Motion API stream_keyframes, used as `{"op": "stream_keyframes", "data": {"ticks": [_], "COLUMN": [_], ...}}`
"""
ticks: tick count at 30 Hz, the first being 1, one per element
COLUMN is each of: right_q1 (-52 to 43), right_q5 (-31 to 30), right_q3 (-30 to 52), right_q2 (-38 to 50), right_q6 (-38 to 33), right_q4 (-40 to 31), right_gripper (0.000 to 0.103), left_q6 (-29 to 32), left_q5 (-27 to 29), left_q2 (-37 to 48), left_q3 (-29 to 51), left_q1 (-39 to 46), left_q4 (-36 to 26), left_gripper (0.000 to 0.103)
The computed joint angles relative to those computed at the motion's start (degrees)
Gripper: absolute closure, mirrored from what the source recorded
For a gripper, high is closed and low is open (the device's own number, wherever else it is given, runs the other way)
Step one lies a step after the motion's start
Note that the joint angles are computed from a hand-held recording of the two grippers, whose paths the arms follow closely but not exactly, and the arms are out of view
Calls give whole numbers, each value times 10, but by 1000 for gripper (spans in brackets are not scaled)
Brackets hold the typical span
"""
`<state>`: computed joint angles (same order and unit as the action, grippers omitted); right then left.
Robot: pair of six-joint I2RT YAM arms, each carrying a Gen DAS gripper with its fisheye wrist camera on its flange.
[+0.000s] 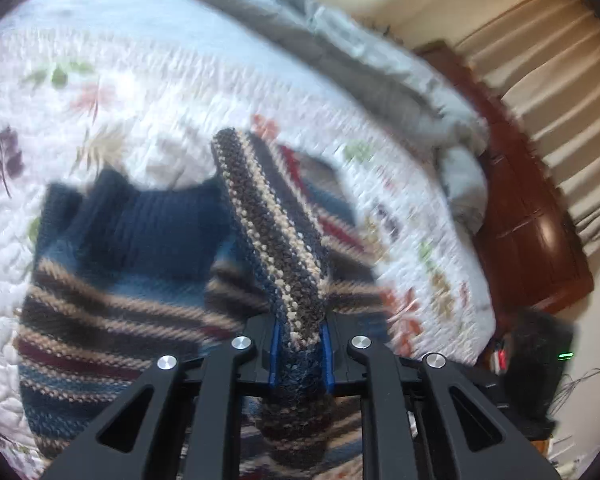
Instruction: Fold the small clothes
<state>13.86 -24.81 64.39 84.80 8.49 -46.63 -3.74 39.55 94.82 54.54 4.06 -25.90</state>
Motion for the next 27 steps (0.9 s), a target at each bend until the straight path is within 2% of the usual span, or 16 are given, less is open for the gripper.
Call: {"op": "stream_keyframes", "data": {"ticks": [3,4,6,8,9,11,14,19,27], "right_q1": [40,49,55,55,56,58,41,23,23], "right_q5": [57,67,80,77,77,78,60,36,34], "right_q3": [4,4,0,-4,-4,-8,-17,-28,-44], "right_q2": [31,37,52,50,47,39,31,12,9], "right_q6": [12,20,21,18,20,19,10,6,7], "right_q4": [20,21,31,37,36,35,38,32,49], "right_gripper": [47,47,46,41,41,41,41,41,41], "left_q6": [-9,-17,-13,-6,-10,-7,4,0,11], "left_q5": [15,29,42,2,-46,-109,-121,-110,-27], "left_q2": [111,125,110,66,26,-17,-24,39,68], "left_q3": [29,25,26,12,-6,-25,-28,-7,-1], "left_q1": [-8,-6,1,1,-5,-15,-19,-35,-30], "left_q4": [2,19,5,2,9,9,-3,2,5], "left_gripper": [85,85,81,63,58,32,30,29,29]}}
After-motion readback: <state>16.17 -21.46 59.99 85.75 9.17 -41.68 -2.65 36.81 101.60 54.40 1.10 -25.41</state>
